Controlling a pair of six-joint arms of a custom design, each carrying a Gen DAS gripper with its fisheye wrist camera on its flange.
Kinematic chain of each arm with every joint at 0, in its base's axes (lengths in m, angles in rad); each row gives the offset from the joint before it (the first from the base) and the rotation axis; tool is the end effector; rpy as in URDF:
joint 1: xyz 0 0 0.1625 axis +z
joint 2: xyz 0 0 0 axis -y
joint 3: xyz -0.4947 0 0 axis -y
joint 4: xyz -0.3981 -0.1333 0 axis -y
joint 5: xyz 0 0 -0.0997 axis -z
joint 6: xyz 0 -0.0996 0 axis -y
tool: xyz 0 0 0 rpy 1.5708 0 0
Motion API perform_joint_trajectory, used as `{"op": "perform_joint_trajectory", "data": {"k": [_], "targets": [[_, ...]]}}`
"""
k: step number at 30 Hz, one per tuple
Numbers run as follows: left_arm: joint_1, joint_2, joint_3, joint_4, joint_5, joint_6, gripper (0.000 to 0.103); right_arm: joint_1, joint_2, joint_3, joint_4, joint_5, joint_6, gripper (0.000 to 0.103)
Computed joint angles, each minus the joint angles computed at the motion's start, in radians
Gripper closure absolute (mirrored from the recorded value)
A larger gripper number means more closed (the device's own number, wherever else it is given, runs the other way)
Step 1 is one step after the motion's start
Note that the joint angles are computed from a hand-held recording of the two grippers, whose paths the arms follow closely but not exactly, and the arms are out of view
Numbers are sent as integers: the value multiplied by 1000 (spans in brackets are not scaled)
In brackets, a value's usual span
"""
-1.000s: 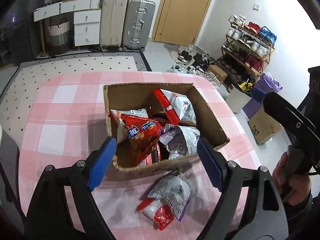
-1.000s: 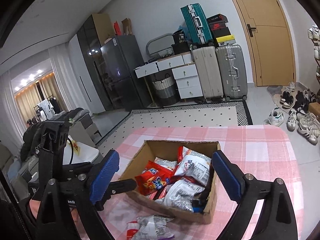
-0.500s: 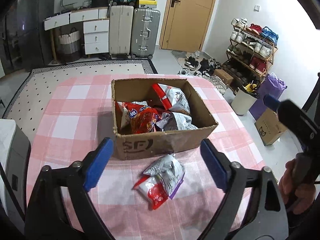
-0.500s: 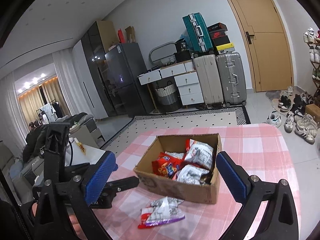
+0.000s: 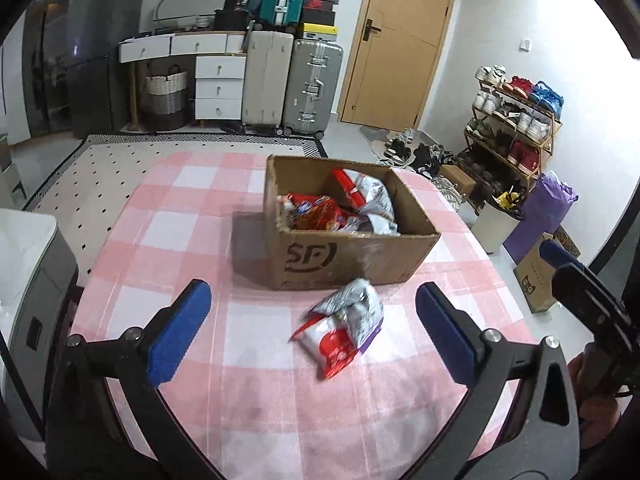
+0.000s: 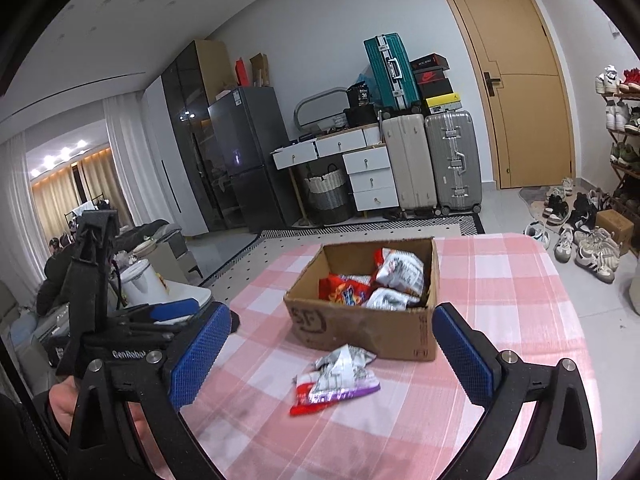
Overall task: Organize snacks
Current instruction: 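Withdraw both tools and move toward the last two bags on the table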
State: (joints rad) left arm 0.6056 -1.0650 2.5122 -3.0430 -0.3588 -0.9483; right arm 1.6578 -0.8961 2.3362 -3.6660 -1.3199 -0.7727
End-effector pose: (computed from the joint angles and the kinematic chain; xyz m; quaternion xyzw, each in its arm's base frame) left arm -0.1911 -0.4079 0.1677 -0.0002 0.8219 -0.4714 0.3198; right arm 0.2008 -0.4831 0.1383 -0.4281 0.8372 -0.3404 0.0043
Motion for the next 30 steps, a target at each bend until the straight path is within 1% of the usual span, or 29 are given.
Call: {"op": "perform_joint_trajectory", "data": {"k": [2, 4, 6, 8, 10, 12, 16, 19, 22, 23, 26, 28, 30], "targets": [[-16, -18, 24, 56, 2, -79, 1, -7, 7, 20, -21, -6, -2, 1], [-28, -25, 51, 61, 2, -123, 1, -21, 18, 42, -40, -4, -6, 1], [-38, -32, 75, 98, 9, -190, 1, -28, 32, 52, -46, -12, -9, 1], [-47, -26, 99, 93, 13, -227, 1, -32, 49, 59, -54, -31, -11, 1], [-53, -1, 125, 28, 11, -214, 1, -41, 60, 62, -51, -34, -15, 1], [-48, 19, 133, 7, 10, -212, 1, -43, 76, 59, -57, -40, -18, 1], [-21, 66, 135, -92, -8, -150, 1, -50, 101, 43, -42, -42, -10, 1], [13, 120, 139, -246, -34, -65, 1, -46, 121, 14, -8, -67, -7, 1], [46, 157, 132, -336, -52, -1, 1, -43, 140, -19, 30, -84, -1, 1], [53, 172, 134, -371, -47, 10, 1, -43, 148, -33, 47, -85, 1, 1], [74, 217, 140, -511, -47, 81, 1, -43, 171, -71, 83, -104, 8, 1], [91, 231, 137, -561, -49, 116, 1, -44, 191, -101, 114, -121, 17, 1], [116, 247, 130, -622, -66, 165, 1, -46, 207, -124, 138, -128, 32, 1]]}}
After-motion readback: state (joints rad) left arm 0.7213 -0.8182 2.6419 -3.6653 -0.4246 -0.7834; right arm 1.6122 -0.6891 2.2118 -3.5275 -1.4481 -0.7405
